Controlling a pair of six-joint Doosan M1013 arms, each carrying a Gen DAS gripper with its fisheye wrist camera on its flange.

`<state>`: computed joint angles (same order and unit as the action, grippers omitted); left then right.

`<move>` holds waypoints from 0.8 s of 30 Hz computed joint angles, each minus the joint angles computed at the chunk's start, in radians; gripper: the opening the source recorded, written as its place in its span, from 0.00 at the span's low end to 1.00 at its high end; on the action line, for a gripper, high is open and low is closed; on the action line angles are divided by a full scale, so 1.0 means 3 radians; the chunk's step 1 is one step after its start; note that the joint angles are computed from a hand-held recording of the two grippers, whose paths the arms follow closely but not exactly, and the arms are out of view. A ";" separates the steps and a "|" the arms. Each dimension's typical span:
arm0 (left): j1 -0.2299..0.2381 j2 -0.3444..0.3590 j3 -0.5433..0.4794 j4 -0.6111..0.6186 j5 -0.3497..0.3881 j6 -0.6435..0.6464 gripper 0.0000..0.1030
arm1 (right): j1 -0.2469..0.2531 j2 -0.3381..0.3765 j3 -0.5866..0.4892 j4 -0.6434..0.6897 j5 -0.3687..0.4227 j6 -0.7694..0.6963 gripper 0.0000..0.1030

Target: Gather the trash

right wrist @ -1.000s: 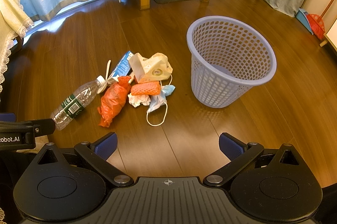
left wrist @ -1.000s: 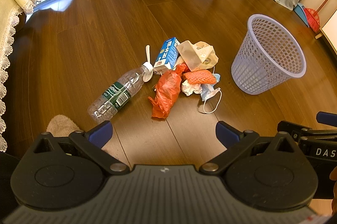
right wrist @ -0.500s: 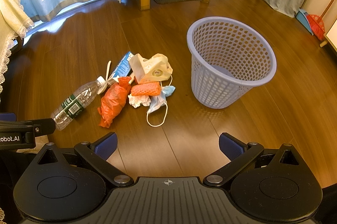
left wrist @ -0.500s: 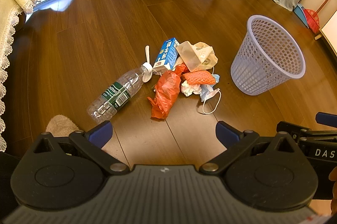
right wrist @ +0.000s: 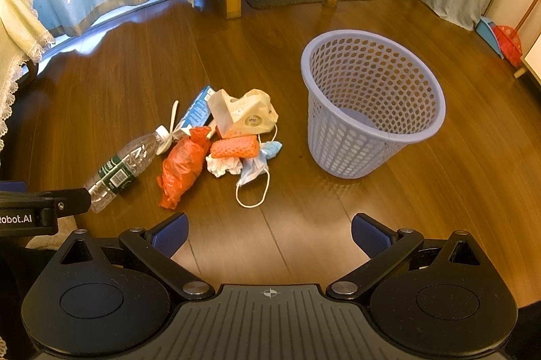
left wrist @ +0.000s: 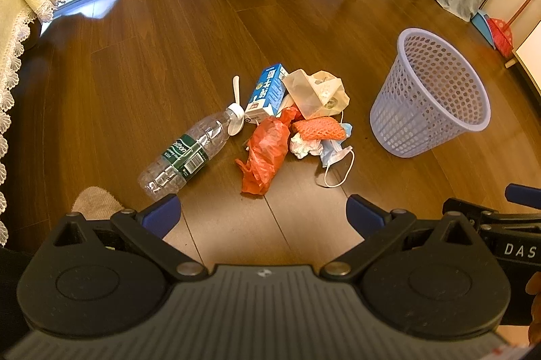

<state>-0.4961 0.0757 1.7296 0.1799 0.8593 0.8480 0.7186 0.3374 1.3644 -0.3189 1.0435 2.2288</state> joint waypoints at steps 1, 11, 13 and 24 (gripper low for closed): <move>0.0006 0.0004 -0.0002 -0.0015 -0.0012 0.0015 0.99 | 0.0000 0.0004 -0.0005 -0.0014 -0.0011 -0.0006 0.98; 0.0087 0.0072 -0.0054 -0.0015 -0.0060 0.0328 0.99 | -0.0074 0.0035 -0.0019 -0.0065 -0.0125 -0.0087 0.98; 0.0124 0.0085 -0.0054 -0.0026 -0.0071 0.0422 0.99 | -0.0087 0.0048 -0.0030 -0.0094 -0.0163 -0.0121 0.98; 0.0340 0.0243 -0.0156 -0.0261 -0.0194 0.1164 0.99 | -0.0211 0.0191 -0.0099 -0.0277 -0.0403 -0.0704 0.80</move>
